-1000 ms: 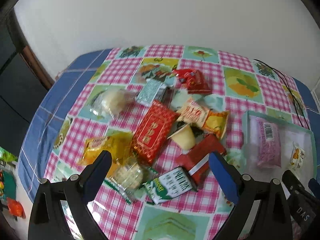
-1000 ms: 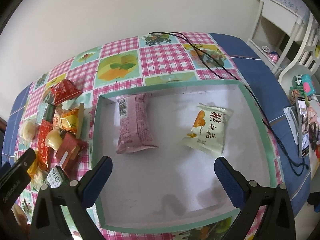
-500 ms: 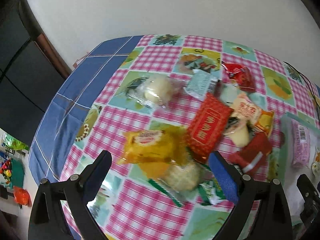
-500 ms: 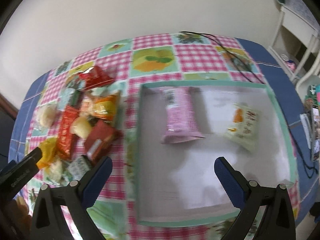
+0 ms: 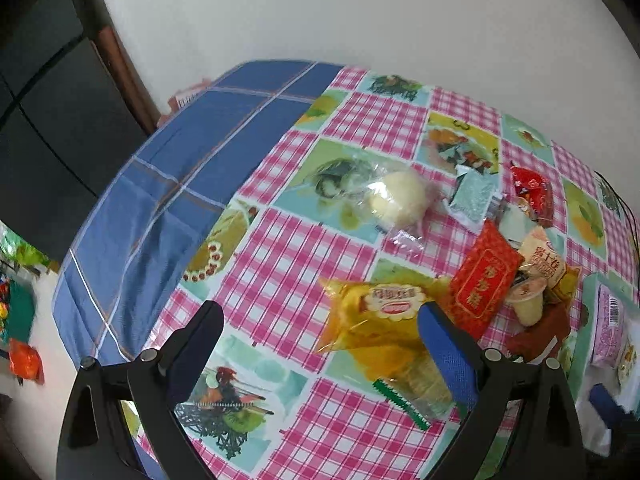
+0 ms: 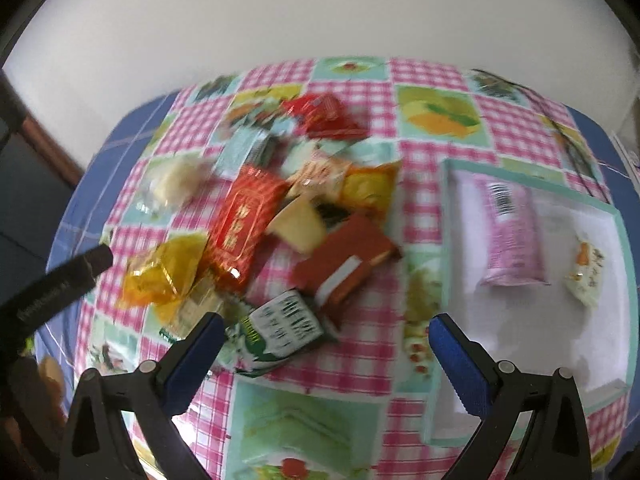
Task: Organize snacks
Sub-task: 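Lower the right gripper onto the green biscuit packet and close it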
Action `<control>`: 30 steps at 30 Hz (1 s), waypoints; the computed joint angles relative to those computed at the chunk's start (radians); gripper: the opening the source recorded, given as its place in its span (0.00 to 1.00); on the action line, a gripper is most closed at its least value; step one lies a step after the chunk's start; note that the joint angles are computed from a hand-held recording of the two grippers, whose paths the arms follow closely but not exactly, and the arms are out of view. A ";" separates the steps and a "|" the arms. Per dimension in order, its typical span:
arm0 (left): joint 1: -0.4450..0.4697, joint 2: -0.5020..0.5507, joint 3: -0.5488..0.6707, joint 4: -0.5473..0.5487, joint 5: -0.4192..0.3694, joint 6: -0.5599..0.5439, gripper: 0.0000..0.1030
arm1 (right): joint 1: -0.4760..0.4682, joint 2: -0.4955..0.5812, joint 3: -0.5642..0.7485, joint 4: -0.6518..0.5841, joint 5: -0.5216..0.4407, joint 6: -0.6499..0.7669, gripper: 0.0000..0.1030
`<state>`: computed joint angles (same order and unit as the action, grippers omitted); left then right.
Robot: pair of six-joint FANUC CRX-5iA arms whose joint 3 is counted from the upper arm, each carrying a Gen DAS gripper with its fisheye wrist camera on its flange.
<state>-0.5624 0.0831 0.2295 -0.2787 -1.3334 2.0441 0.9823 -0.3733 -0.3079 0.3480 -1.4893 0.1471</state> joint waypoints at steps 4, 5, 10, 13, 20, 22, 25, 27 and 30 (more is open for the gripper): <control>0.031 0.013 -0.014 0.040 -0.011 -0.017 0.95 | -0.030 0.020 0.000 -0.066 0.054 0.029 1.00; 0.034 0.018 -0.016 0.046 -0.014 -0.023 0.95 | -0.035 0.026 0.001 -0.082 0.064 0.035 1.00; 0.054 0.041 -0.026 0.088 -0.023 -0.052 0.95 | -0.053 0.063 0.010 -0.124 0.070 0.072 1.00; 0.065 0.051 -0.031 0.118 -0.023 -0.068 0.95 | -0.065 0.080 0.013 -0.150 0.077 0.097 1.00; 0.058 0.067 -0.030 0.147 -0.025 -0.112 0.95 | -0.069 0.119 0.017 -0.174 0.075 0.145 1.00; 0.055 0.069 -0.030 0.153 -0.027 -0.117 0.95 | -0.070 0.134 0.019 -0.166 0.070 0.158 1.00; 0.055 0.071 -0.032 0.168 -0.026 -0.125 0.95 | -0.063 0.152 0.019 -0.148 0.072 0.162 1.00; 0.059 0.070 -0.035 0.183 -0.024 -0.136 0.95 | -0.066 0.154 0.022 -0.144 0.079 0.169 0.99; 0.063 0.070 -0.035 0.196 -0.026 -0.144 0.95 | -0.069 0.150 0.020 -0.135 0.097 0.169 0.99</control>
